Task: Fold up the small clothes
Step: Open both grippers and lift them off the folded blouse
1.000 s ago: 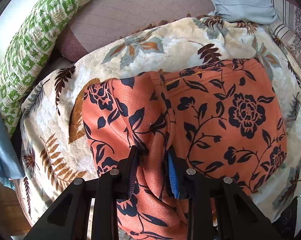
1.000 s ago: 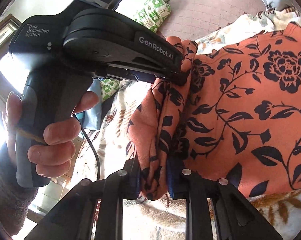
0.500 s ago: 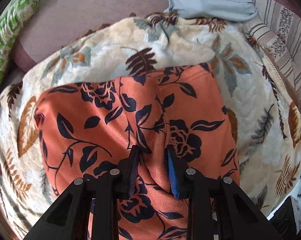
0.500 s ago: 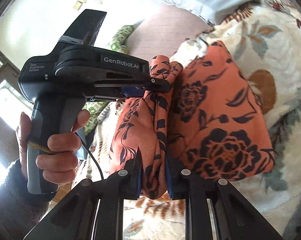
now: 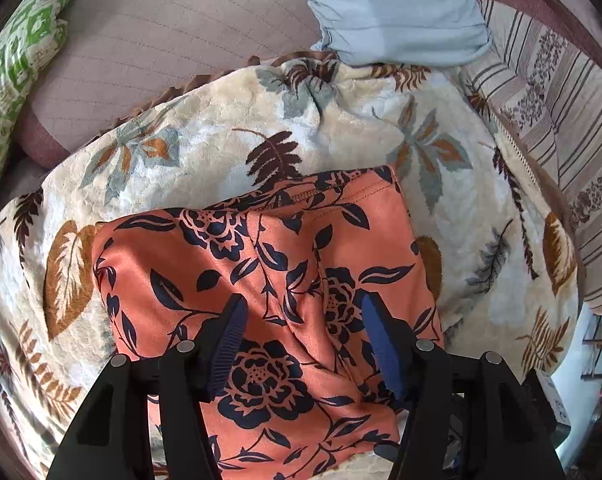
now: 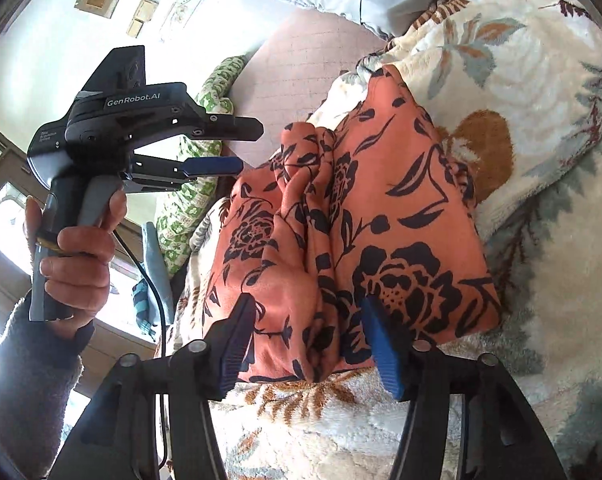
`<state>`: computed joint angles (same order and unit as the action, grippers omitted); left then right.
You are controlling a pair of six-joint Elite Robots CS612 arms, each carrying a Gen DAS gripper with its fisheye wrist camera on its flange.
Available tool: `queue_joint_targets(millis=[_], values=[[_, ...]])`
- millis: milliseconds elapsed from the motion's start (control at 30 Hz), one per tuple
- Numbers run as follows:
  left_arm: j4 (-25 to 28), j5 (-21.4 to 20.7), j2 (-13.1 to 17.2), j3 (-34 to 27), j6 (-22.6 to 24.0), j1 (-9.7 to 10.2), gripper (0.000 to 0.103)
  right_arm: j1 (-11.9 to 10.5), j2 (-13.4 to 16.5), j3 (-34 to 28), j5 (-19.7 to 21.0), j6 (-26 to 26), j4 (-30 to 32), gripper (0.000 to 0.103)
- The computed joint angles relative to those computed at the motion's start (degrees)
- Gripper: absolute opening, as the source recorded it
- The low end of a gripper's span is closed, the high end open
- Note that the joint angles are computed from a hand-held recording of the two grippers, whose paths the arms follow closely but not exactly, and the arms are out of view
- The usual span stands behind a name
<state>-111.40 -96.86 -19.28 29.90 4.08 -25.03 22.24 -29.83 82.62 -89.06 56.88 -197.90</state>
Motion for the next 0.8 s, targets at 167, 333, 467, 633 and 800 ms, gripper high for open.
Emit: queue_joint_targets(millis=[167,333,467,633,800], values=[[3.39,5.21,1.91,-0.98,-0.44,-1.64,0.059,-0.29,0.67,-2.24,1.28,-0.75,2.45,0.059],[-0.49,9.52,1.53,2.28,-3.16,-2.11,0.032,0.05,1.16,-4.03,2.26,-3.93,6.39,0.035],[-4.82,4.41,-1.12,5.95,-4.65,-1.46,0.023,0.95,-0.2,-3.23,-0.38,-9.46,7.17,0.017],[-10.21,-3.61,-3.22,7.82,-5.35,-1.26,0.021,1.01,-2.18,-0.22,-4.0,-9.32,1.51,0.017],[-9.35,-8.29,-1.69,4.81,-5.04,-1.71,0.021,0.72,-4.09,2.55,-9.83,-8.13,2.4,0.013]])
